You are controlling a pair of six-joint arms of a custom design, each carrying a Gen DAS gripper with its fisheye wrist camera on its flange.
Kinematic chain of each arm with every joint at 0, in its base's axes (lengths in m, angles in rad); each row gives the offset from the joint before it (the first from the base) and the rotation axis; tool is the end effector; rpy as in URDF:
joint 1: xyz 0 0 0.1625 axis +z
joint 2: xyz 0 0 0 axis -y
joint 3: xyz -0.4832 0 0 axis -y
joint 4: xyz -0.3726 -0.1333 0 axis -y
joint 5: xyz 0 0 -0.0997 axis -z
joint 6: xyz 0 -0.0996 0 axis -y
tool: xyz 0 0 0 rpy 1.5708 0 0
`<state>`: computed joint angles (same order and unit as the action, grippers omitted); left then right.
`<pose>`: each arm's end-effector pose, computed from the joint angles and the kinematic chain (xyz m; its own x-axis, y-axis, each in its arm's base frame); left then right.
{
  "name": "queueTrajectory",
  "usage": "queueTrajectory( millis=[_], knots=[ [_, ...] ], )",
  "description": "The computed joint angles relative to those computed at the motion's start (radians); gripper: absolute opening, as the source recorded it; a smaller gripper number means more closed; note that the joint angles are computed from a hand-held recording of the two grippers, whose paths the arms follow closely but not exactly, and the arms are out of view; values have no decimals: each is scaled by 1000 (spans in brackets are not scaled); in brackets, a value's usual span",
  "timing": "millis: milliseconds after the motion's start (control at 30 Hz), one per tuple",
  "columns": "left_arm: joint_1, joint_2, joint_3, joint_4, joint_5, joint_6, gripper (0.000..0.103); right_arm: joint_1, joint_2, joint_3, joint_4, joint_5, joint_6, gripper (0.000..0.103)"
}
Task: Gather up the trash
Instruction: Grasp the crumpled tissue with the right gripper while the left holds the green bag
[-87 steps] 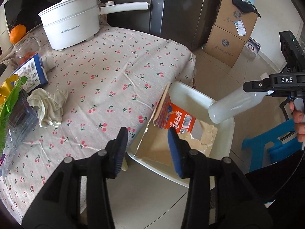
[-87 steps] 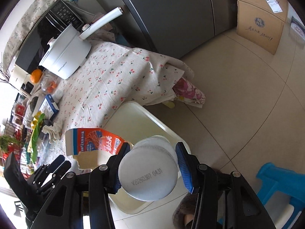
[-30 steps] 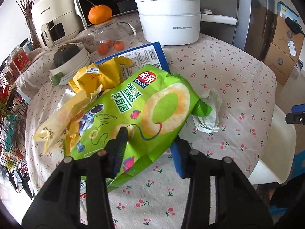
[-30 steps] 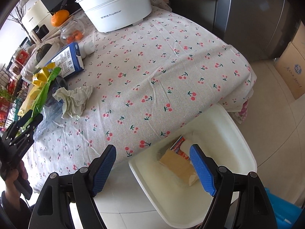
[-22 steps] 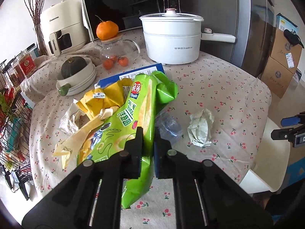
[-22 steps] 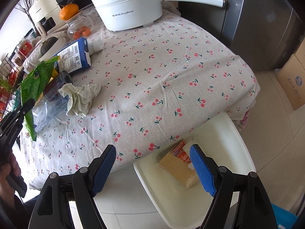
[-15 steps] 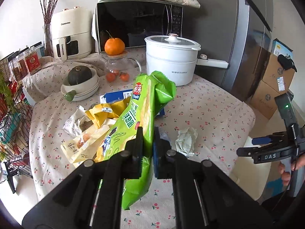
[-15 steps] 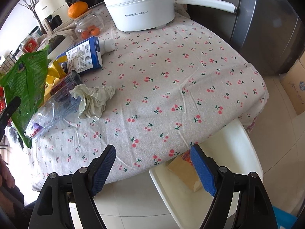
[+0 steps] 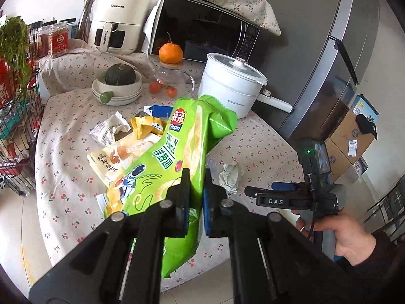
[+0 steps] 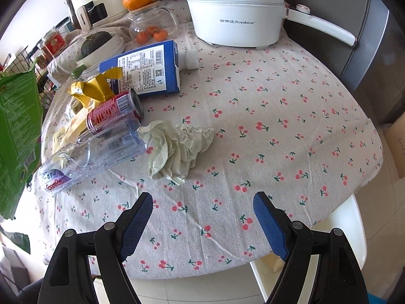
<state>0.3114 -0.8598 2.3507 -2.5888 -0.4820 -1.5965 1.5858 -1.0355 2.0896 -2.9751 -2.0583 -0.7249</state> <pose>-0.3251 -0.3374 0.0707 -0.8534 -0.2872 -0.4350 0.2203 0.5577 -0.8003 0.0950 -0.5530 0.2057 -0.6537 -0.5124 0.5569 -0.5979 0.8008 0.0349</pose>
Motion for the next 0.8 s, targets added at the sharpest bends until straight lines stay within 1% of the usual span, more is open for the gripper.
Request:
queueTrajectory(
  millis=[33, 133, 300, 400, 600, 633, 700, 767, 800],
  knots=[
    [2, -3, 2, 4, -8, -10, 9, 4, 11, 1, -17, 1, -7, 83],
    [4, -20, -1, 68, -35, -67, 9, 13, 47, 2, -71, 4, -24, 83],
    [5, -27, 7, 74, -57, -83, 9, 21, 104, -13, -137, 18, -43, 83],
    [3, -31, 12, 79, -60, -94, 9, 21, 135, -28, -160, 21, -49, 83],
    [5, -33, 20, 92, -73, -117, 9, 15, 175, -54, -175, 43, -30, 82],
    [5, -33, 21, 94, -76, -120, 9, 15, 181, -58, -178, 40, -28, 80],
    [5, -33, 20, 104, -80, -126, 9, 17, 191, -64, -181, 28, -30, 71],
    [5, -32, 18, 114, -82, -131, 9, 18, 198, -67, -186, 16, -40, 56],
    [5, -32, 16, 116, -83, -132, 9, 17, 195, -68, -180, 20, -44, 53]
  ],
)
